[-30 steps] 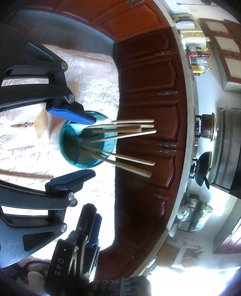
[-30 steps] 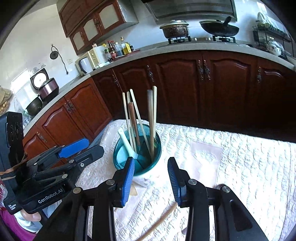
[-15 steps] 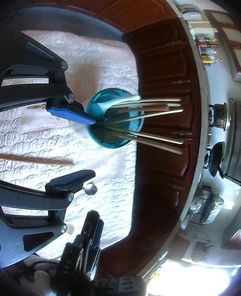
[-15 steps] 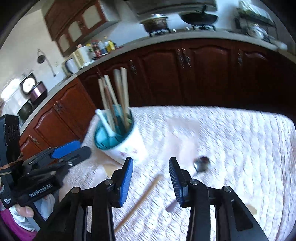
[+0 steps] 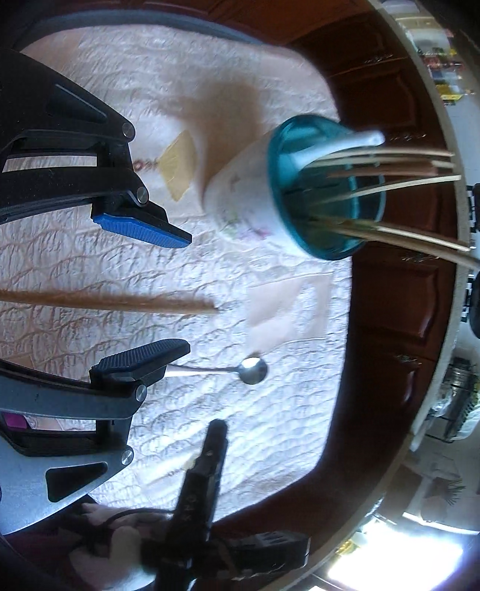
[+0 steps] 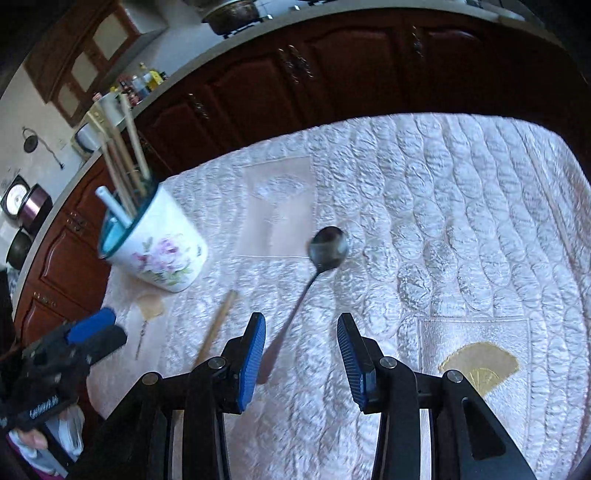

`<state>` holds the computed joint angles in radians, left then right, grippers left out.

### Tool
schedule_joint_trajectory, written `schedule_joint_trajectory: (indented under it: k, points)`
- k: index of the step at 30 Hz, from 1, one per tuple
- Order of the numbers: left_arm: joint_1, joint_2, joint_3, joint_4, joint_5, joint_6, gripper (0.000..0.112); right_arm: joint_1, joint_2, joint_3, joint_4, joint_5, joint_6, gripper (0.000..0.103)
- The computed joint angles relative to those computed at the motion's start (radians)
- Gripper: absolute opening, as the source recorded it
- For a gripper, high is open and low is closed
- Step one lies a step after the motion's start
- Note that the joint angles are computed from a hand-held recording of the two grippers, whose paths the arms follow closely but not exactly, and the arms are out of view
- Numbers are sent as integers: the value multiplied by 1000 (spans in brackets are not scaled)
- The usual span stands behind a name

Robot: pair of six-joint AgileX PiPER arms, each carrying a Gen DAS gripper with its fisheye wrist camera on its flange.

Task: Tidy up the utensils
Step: 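Move both tools down to the loose wooden chopstick and metal spoon, then grasp the wooden chopstick with the left tool while the right tool grasps the metal spoon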

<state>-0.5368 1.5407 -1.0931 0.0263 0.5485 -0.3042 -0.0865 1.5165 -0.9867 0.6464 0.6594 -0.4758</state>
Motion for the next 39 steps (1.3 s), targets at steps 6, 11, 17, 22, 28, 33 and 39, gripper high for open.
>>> schedule_joint_trajectory:
  k: [6, 11, 17, 22, 28, 33, 39]
  points:
    - [-1, 45, -3, -35, -1, 40, 51, -2, 159, -80, 18, -38, -36, 38]
    - [15, 95, -19, -65, 4, 76, 51, -18, 287, -196, 64, -28, -94, 38]
    - [13, 174, -75, -66, 20, 77, 51, -13, 397, -324, 90, -9, -129, 25]
    - [6, 240, -134, -66, 38, 88, 51, -28, 416, -343, 115, 12, -172, 10]
    - [-1, 319, -217, -60, 58, 95, 51, -103, 324, -188, 239, 51, -329, 5]
    - [1, 374, -286, -54, 82, 99, 51, -203, 252, -36, 347, 114, -473, 5]
    - [-7, 440, -360, -15, 114, 80, 51, -278, 237, 37, 414, 168, -580, 5]
